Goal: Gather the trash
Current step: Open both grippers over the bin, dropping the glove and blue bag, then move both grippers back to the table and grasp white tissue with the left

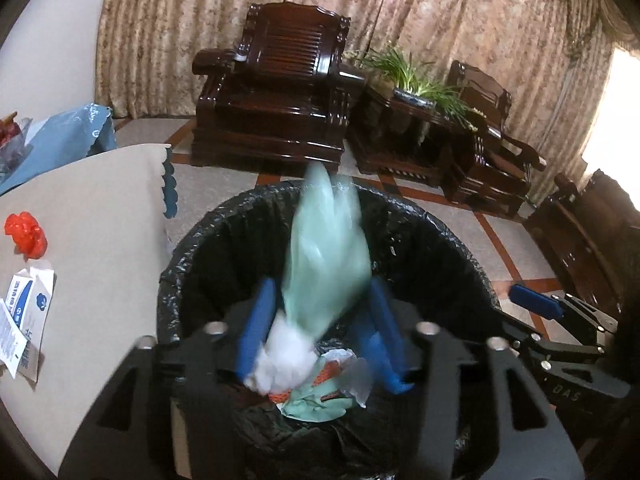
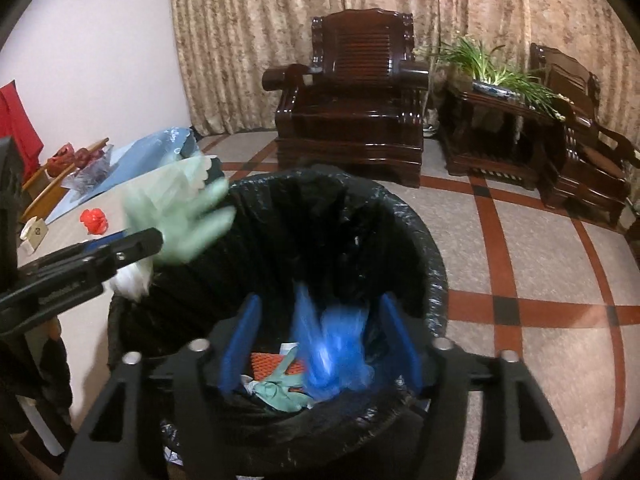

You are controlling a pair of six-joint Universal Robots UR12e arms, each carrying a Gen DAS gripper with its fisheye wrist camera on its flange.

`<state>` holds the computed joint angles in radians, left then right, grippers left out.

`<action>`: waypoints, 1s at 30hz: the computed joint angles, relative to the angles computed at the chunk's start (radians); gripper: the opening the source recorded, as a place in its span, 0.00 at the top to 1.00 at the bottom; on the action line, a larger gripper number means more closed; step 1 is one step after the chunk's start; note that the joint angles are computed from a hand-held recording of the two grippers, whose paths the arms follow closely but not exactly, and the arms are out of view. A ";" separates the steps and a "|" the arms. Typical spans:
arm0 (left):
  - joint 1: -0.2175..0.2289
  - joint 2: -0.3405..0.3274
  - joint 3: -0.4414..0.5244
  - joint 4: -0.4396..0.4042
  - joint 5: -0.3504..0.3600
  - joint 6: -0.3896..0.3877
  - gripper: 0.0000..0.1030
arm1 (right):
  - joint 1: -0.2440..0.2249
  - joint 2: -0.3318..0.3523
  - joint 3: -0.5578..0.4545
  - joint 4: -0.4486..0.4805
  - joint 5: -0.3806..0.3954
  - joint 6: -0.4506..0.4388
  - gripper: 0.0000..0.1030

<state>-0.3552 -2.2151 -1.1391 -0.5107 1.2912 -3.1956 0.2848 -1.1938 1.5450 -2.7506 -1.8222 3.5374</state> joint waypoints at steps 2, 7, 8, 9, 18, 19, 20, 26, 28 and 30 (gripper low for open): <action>0.005 0.007 -0.011 0.015 -0.001 -0.008 0.38 | 0.002 -0.001 0.003 -0.009 -0.014 -0.001 0.16; 0.021 0.050 -0.070 0.086 0.045 -0.014 0.19 | 0.012 0.002 -0.006 -0.050 -0.009 -0.012 0.06; 0.025 0.060 -0.084 0.100 0.059 -0.017 0.18 | 0.014 0.005 -0.012 -0.057 -0.004 -0.019 0.06; 0.028 0.071 -0.098 0.113 0.076 -0.018 0.16 | 0.019 0.009 -0.021 -0.068 0.003 -0.028 0.06; 0.078 0.161 -0.202 0.175 0.220 -0.057 0.14 | 0.061 0.077 -0.133 -0.107 0.082 -0.107 0.06; 0.085 0.168 -0.210 0.179 0.241 -0.061 0.14 | 0.066 0.088 -0.150 -0.109 0.095 -0.117 0.06; 0.091 0.176 -0.219 0.183 0.257 -0.066 0.14 | 0.070 0.096 -0.160 -0.110 0.104 -0.123 0.06; 0.132 0.219 -0.277 0.199 0.355 -0.100 0.14 | 0.097 0.163 -0.261 -0.091 0.173 -0.180 0.06; 0.145 0.230 -0.292 0.198 0.379 -0.110 0.14 | 0.103 0.179 -0.285 -0.089 0.190 -0.190 0.06; 0.157 0.238 -0.306 0.194 0.403 -0.122 0.14 | 0.109 0.197 -0.311 -0.084 0.207 -0.202 0.06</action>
<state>-0.1980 -1.9767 -1.4453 -0.3162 1.6939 -3.3176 0.3938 -0.9967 1.2337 -2.8348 -1.6150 3.3357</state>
